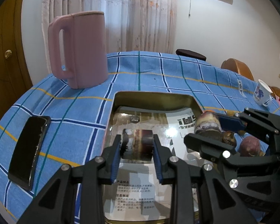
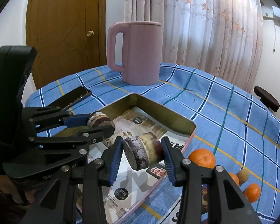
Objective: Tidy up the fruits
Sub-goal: 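Carry both jars into the tin box and open both tools to release them, then grasp the purple beet with the left tool while the right tool grasps a brown round fruit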
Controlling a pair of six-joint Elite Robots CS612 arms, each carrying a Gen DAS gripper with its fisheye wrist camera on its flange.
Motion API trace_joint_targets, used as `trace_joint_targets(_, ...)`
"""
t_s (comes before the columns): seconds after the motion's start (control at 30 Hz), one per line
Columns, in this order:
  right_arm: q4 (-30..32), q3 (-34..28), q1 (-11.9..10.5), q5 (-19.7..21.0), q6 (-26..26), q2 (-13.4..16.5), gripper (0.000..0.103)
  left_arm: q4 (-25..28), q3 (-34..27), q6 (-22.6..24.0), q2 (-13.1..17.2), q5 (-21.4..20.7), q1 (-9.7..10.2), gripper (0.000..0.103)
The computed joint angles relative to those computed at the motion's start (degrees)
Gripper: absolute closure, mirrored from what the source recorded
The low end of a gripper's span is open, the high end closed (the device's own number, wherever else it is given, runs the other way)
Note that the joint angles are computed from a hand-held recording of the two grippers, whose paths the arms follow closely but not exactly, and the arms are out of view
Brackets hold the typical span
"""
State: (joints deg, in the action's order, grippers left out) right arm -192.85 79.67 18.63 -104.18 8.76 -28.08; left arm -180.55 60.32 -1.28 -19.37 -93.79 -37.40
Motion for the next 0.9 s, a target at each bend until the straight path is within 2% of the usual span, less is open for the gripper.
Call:
trace_joint_targets(0.27, 1.2, -0.6, 0.1, 0.2, -0.5, 0.5, 0.058, 0.7, 0.1, 0.7, 0.1, 1.0, -0.07, 0.069)
trace_joint_targets(0.37, 0.2, -0.3, 0.1, 0.3, -1.0, 0.5, 0.053, -0.3, 1.0, 0.9, -0.4, 1.8, -0.14, 0.066)
trace_joint_targets(0.43, -0.4, 0.1, 0.1, 0.0, -0.7, 0.3, 0.047, -1.6, 1.8, 1.3, -0.8, 3.0, -0.25, 0.055)
trace_joint_targets(0.57, -3.0, 1.9, 0.0, 0.0, 0.6, -0.5, 0.037, -2.6, 2.8, 0.0, -1.4, 0.1, 0.19, 0.042)
trace_joint_targets(0.63, -4.0, 2.9, 0.1, -0.4, 0.5, -0.9, 0.037, -4.6, 4.1, -0.3, -1.9, 2.3, -0.12, 0.016)
trace_joint_targets(0.7, -5.7, 4.7, 0.2, -0.8, 0.7, -1.7, 0.036, -6.8, 5.0, -0.3, -2.2, 2.3, -0.10, 0.001)
trace_joint_targets(0.77, -7.4, 6.8, 0.3, -2.1, 0.4, -2.5, 0.036, -8.8, 5.7, 0.2, -2.4, 1.3, -0.09, 0.000)
trace_joint_targets(0.9, -9.3, 11.7, 0.4, -6.4, 2.1, -4.7, 0.036, -11.1, 6.6, 1.0, -2.8, 2.6, -0.79, 0.000)
